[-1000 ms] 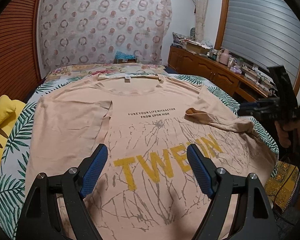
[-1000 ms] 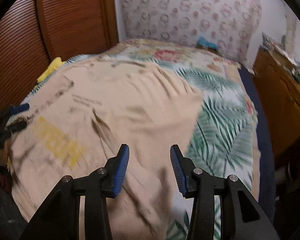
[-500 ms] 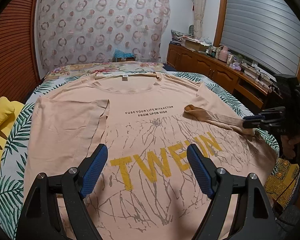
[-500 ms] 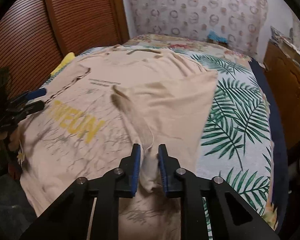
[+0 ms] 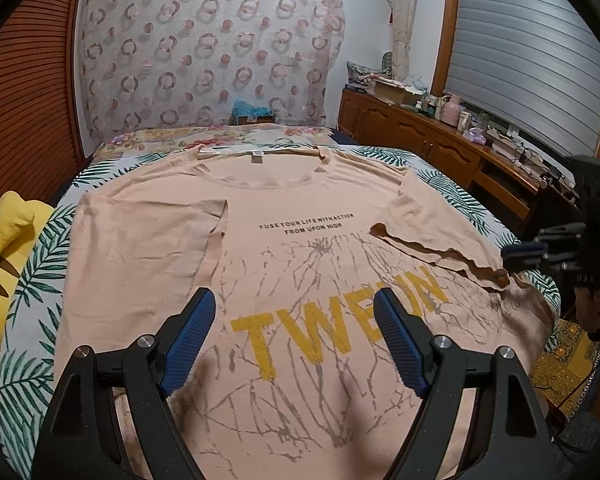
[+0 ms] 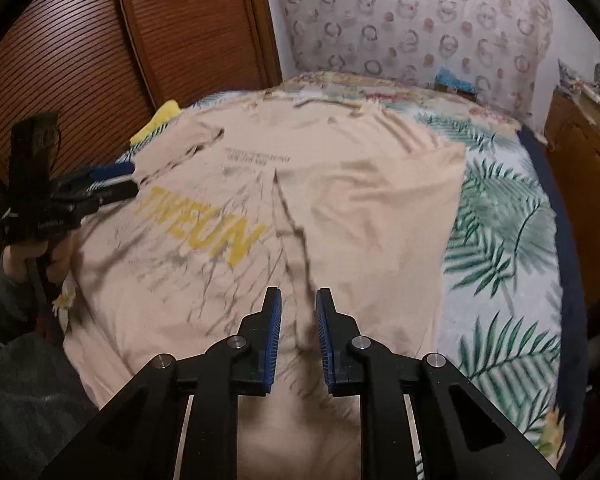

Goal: Fold small clothes
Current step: 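Move both tools down the shirt toward its hem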

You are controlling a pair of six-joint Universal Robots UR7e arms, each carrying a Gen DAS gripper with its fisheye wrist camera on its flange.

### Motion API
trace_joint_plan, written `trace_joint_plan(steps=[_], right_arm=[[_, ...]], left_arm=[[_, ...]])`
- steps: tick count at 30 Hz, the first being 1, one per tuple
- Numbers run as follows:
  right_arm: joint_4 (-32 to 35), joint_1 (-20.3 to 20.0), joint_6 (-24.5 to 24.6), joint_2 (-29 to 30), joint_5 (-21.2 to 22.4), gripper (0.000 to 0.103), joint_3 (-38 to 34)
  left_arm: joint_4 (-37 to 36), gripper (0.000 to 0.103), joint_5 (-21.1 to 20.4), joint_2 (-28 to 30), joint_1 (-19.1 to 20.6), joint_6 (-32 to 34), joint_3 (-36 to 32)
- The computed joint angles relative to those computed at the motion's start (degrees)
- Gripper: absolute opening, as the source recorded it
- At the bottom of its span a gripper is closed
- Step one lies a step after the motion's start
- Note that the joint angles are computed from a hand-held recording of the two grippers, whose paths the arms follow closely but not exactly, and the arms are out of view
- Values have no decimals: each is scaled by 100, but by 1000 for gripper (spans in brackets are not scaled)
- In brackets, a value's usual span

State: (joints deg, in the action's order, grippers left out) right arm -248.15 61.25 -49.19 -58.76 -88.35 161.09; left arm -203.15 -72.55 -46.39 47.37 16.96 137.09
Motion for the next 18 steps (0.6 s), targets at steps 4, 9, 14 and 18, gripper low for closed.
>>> trace_joint_plan(steps=[4,9,14,18], right_arm=[[227,213,74,-219,-234,38,-290],[919,485,252,-363,-1051,58,-1008],[1592,397,490,-536,-1306,58,-1622],[1953,372,619,-586,-1365,58,-2021]], left_arm=[[143,82,21,-133,97,113,-115],[236,82,260,-195,272,328,-401],[423,82,501,-192,550,561,-811],[612,82,739,-123,731,735,-1151]])
